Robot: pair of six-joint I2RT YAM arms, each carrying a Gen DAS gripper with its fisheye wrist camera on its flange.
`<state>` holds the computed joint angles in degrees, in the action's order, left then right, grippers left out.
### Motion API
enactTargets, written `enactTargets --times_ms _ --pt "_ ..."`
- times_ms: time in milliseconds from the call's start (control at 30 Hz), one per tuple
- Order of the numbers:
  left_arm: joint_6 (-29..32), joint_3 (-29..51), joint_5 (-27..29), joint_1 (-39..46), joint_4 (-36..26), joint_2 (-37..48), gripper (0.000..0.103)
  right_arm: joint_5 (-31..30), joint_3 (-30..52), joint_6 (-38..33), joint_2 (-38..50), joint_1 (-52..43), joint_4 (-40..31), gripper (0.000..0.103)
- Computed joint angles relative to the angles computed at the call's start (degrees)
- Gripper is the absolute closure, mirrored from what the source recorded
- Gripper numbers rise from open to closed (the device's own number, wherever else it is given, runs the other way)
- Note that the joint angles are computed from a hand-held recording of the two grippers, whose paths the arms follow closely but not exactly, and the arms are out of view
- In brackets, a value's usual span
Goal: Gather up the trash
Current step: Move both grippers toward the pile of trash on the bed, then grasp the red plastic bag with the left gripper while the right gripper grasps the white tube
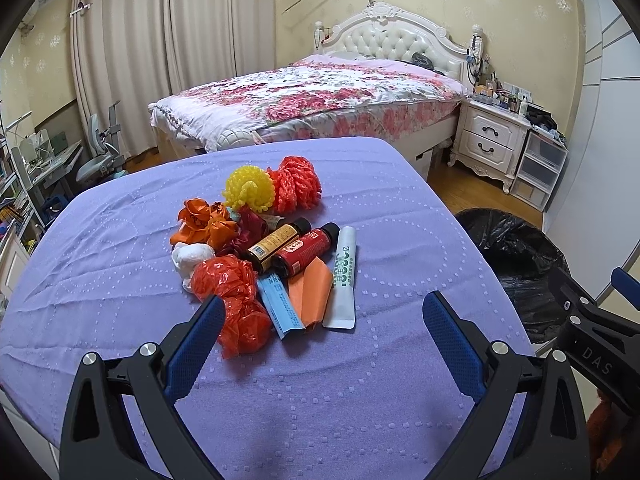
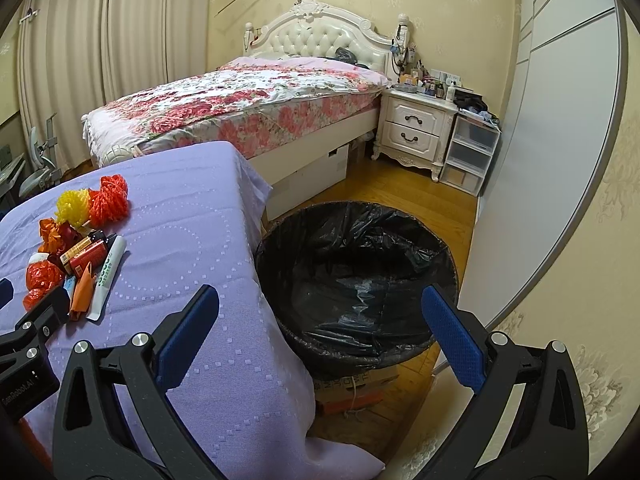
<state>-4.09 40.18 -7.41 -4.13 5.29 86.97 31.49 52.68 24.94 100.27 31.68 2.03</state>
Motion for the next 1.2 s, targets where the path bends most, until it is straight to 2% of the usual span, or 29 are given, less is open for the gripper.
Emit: enactTargets --times_ms 233,567,667,733,800,1200 --pt "1.4 -0.1 0.2 1.9 -0.5 -0.8 0.007 -1.0 -1.1 1.2 0.6 0.5 1.1 0.004" --pt "3.3 0.4 2.5 9.8 -1.9 -0.3 0.008 -2.8 1.4 2.5 3.4 3.3 0.0 0.004" --pt "3.5 1.0 3.4 11.7 -2.6 0.2 0.012 -3.3 2.6 2.0 3.8 3.9 -1.3 0.011" --pt "4.1 1.4 4.3 12.9 -3.2 0.7 0.024 -4.3 3.5 1.7 4.0 3.8 -2.3 0.025" --pt "4.5 2.1 6.5 14.2 -4.4 1.4 0.026 -5.7 4.2 1.8 4.3 3.5 -3.2 0.025" --pt "4.0 5.4 5.7 13.3 -5.3 6.7 0.027 -7.7 6.2 1.4 5.8 2.4 -5.1 0.025"
